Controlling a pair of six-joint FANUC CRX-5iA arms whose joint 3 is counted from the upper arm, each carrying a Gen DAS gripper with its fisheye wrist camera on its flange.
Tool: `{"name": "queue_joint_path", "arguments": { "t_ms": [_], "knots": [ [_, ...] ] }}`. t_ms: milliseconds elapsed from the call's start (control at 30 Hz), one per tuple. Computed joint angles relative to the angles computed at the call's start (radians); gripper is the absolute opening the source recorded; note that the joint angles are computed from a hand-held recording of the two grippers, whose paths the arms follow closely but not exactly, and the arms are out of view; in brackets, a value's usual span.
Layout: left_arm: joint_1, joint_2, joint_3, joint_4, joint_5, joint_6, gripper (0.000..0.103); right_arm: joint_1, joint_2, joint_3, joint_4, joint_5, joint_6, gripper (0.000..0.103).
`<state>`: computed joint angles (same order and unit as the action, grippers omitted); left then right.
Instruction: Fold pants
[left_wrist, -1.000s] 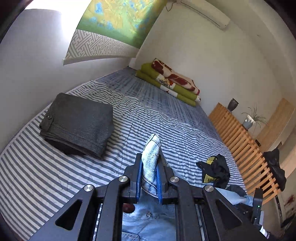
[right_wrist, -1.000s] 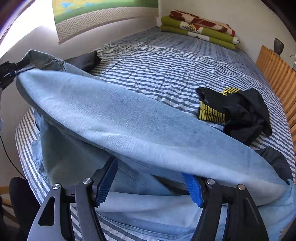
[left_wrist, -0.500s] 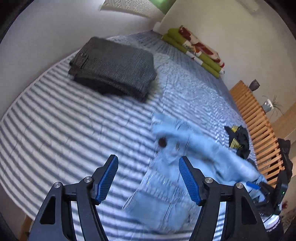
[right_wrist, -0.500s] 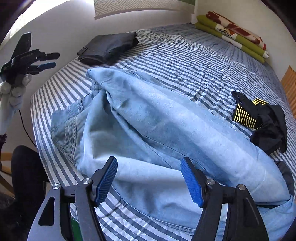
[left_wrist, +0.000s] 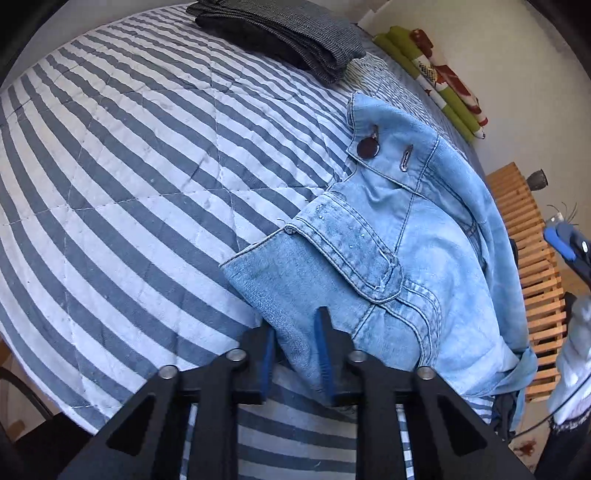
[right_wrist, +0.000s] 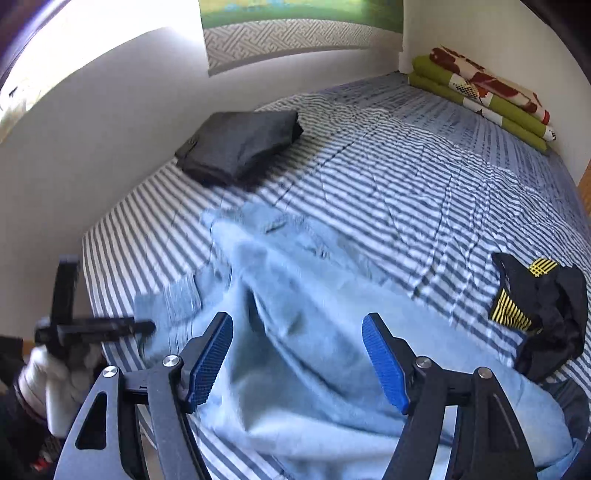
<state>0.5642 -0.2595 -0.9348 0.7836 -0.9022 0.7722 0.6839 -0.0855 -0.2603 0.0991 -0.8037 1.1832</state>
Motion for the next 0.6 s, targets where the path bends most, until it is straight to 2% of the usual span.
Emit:
{"name": "queue_joint_path", "arguments": {
  "t_ms": [67, 200, 267, 367, 467, 500, 533, 567, 600],
  "knots": [
    [-0.005, -0.014, -0.015, 0.02, 0.013, -0.021, 0.009, -0.02, 0.107, 0.091, 0.009, 0.007, 0.018, 0.069],
    [0.022, -0.042, -0.035, 0.063, -0.016, -0.081, 0.004, -0.031, 0.348, 0.293, 0.029, -0.053, 0.102, 0.069],
    [0.033, -0.046, -0.049, 0.088, -0.027, -0.101, 0.004, -0.027, 0.467, 0.392, 0.05, -0.098, 0.134, 0.069],
    [0.043, -0.039, -0.062, 0.11, -0.024, -0.124, 0.004, -0.031, 0.62, 0.543, 0.017, -0.183, 0.193, 0.069],
    [0.048, -0.017, -0.074, 0.132, -0.013, -0.132, 0.005, -0.025, 0.721, 0.64, -0.005, -0.259, 0.253, 0.069],
    [0.045, 0.005, -0.066, 0.142, -0.009, -0.121, 0.013, -0.022, 0.721, 0.628, -0.001, -0.24, 0.255, 0.069],
    [0.043, 0.03, -0.065, 0.169, -0.009, -0.123, 0.017, -0.021, 0.707, 0.604, -0.001, -0.209, 0.249, 0.068],
    [0.042, 0.046, -0.077, 0.222, -0.008, -0.146, 0.017, -0.027, 0.701, 0.606, -0.028, -0.213, 0.263, 0.065],
    [0.035, 0.052, -0.08, 0.244, 0.004, -0.149, 0.014, -0.035, 0.694, 0.611, -0.066, -0.225, 0.281, 0.047]
  ]
}}
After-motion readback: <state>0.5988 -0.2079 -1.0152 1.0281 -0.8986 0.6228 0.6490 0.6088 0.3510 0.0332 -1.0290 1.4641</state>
